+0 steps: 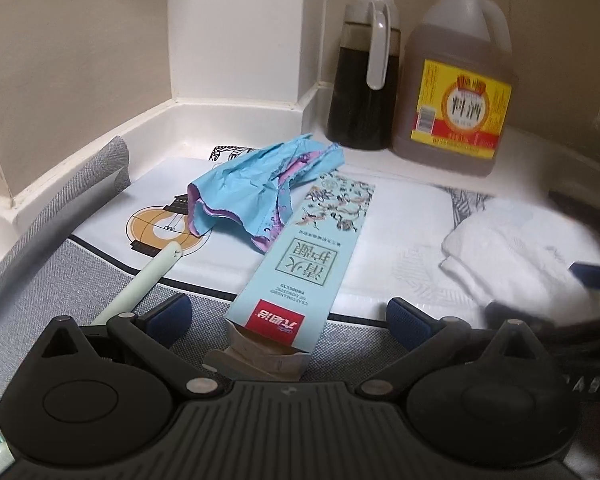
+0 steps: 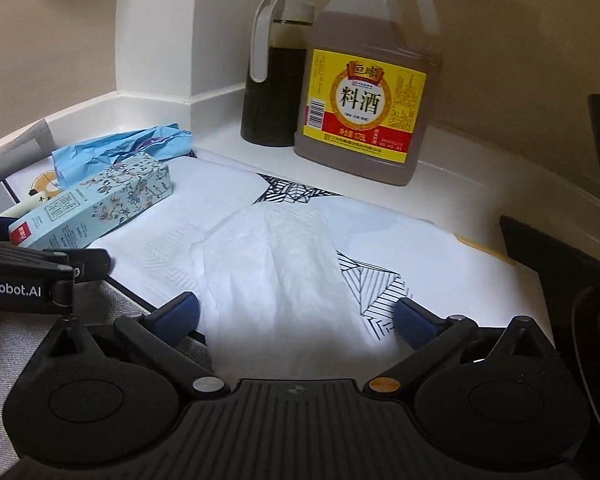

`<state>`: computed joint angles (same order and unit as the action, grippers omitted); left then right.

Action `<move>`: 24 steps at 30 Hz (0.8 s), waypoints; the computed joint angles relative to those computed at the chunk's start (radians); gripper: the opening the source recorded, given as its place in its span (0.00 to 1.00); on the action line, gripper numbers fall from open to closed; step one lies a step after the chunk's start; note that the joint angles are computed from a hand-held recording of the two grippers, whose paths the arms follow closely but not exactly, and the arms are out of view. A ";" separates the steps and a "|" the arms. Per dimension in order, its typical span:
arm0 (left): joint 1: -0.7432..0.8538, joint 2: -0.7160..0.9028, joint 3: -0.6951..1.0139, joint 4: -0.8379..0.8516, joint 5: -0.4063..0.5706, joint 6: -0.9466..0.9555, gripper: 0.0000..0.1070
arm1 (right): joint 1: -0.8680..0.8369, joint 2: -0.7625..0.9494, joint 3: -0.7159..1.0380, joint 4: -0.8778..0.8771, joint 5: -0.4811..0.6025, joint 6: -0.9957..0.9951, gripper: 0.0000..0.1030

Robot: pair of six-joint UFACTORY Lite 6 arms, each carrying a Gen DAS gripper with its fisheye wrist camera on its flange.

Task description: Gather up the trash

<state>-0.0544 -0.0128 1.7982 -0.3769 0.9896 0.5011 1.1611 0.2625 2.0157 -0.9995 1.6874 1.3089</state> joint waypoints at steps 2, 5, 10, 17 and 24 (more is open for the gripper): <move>0.005 0.002 0.001 -0.008 0.002 0.008 0.96 | -0.007 -0.021 -0.022 0.003 0.011 0.023 1.00; 0.004 0.000 -0.004 -0.006 -0.001 0.009 0.96 | -0.017 -0.067 -0.074 0.021 -0.014 0.055 1.00; 0.002 0.001 -0.004 -0.005 -0.003 0.009 0.96 | -0.022 -0.066 -0.075 0.027 -0.024 0.065 1.00; 0.002 0.001 -0.007 -0.007 -0.006 0.011 0.96 | -0.026 -0.103 -0.121 0.043 -0.057 0.111 1.00; 0.000 0.000 -0.012 -0.006 -0.010 0.011 0.96 | -0.023 -0.079 -0.094 0.036 -0.039 0.088 1.00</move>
<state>-0.0546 -0.0130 1.7865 -0.3827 0.9794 0.5121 1.1380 0.1832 1.9213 -0.9640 1.6487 1.3968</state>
